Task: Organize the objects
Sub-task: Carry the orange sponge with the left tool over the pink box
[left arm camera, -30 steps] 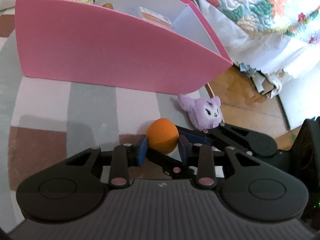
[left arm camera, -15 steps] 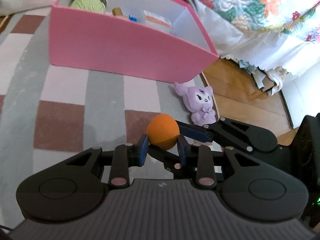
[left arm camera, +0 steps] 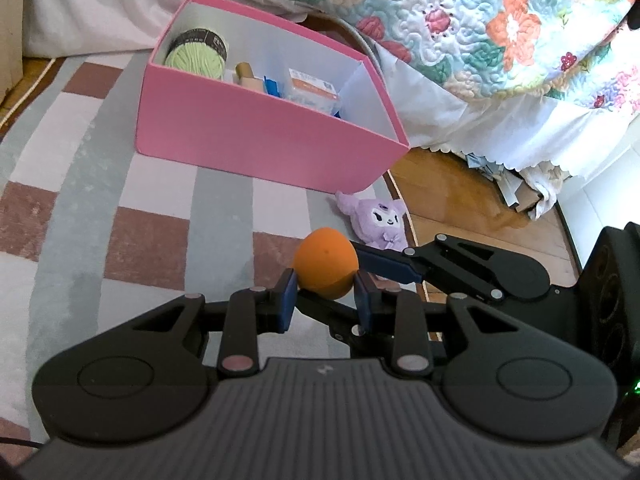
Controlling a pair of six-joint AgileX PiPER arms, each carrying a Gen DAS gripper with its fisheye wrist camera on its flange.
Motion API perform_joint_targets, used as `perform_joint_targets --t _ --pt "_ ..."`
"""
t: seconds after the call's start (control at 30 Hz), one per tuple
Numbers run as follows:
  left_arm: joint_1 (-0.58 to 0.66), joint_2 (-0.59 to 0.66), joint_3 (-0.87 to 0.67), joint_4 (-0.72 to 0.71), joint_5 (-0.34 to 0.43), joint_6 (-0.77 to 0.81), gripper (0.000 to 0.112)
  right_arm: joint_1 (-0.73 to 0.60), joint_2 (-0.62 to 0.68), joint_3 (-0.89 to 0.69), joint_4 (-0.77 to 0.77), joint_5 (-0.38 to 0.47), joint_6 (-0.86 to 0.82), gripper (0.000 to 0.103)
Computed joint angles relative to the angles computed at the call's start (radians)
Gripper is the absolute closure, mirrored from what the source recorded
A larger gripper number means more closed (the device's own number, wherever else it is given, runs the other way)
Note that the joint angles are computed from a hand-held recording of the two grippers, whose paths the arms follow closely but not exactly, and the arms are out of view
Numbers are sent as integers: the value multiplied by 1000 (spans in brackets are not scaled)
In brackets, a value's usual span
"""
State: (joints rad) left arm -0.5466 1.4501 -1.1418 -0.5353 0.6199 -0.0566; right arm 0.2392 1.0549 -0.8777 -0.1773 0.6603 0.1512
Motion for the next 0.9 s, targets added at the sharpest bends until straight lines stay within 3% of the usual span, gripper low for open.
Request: perform_joint_targets --t 0.23,0.37,0.67,0.9 --pt "-23 -9 -91 115 63 -114 83 9 -1 -64 5 55 -18 56" --pt "-29 21 -211 169 148 -145 83 10 1 -120 -12 92 -21 56" --pt "-16 191 -598 211 365 -159 83 -96 48 -294 73 167 -179 56" --pt "13 439 -1031 215 564 -208 83 -280 177 -483 255 243 -360 56"
